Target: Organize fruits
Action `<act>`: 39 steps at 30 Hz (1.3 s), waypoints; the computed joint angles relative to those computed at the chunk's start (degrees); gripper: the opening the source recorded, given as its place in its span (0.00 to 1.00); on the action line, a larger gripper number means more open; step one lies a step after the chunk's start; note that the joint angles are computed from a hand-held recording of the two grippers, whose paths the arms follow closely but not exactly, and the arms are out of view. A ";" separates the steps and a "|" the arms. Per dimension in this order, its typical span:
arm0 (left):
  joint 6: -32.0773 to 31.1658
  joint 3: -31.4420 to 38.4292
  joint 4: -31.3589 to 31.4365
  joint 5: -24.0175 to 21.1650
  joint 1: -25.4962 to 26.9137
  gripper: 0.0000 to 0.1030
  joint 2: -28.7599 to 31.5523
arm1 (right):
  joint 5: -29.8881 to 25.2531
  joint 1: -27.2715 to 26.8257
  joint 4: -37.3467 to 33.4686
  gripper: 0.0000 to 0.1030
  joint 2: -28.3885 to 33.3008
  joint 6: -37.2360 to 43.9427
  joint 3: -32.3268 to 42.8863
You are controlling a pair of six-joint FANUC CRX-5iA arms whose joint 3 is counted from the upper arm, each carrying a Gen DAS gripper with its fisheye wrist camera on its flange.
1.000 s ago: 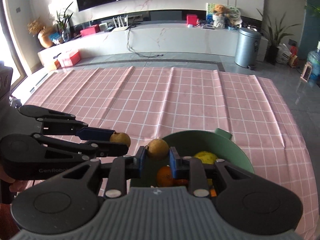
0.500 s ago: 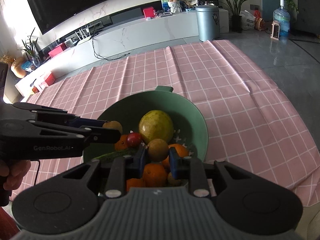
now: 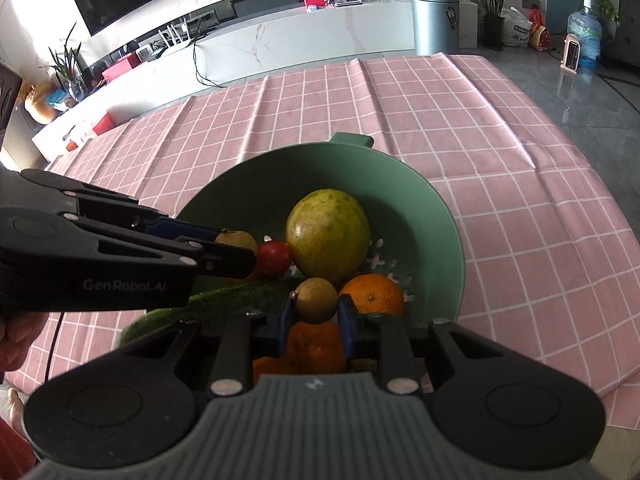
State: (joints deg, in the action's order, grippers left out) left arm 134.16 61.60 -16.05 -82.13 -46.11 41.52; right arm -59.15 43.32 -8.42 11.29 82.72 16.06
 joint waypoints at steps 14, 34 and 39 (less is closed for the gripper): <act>3.76 0.33 -9.39 -1.59 -4.56 0.53 -3.47 | 4.31 2.28 7.45 0.48 -5.45 -4.97 -4.51; 10.35 6.84 -41.16 -21.87 -22.05 0.67 -2.89 | 21.34 15.82 46.20 0.71 -26.16 -48.43 -35.18; 12.86 6.06 -44.08 -22.82 -23.83 0.80 -2.03 | 23.17 17.75 50.64 0.74 -28.39 -53.05 -39.85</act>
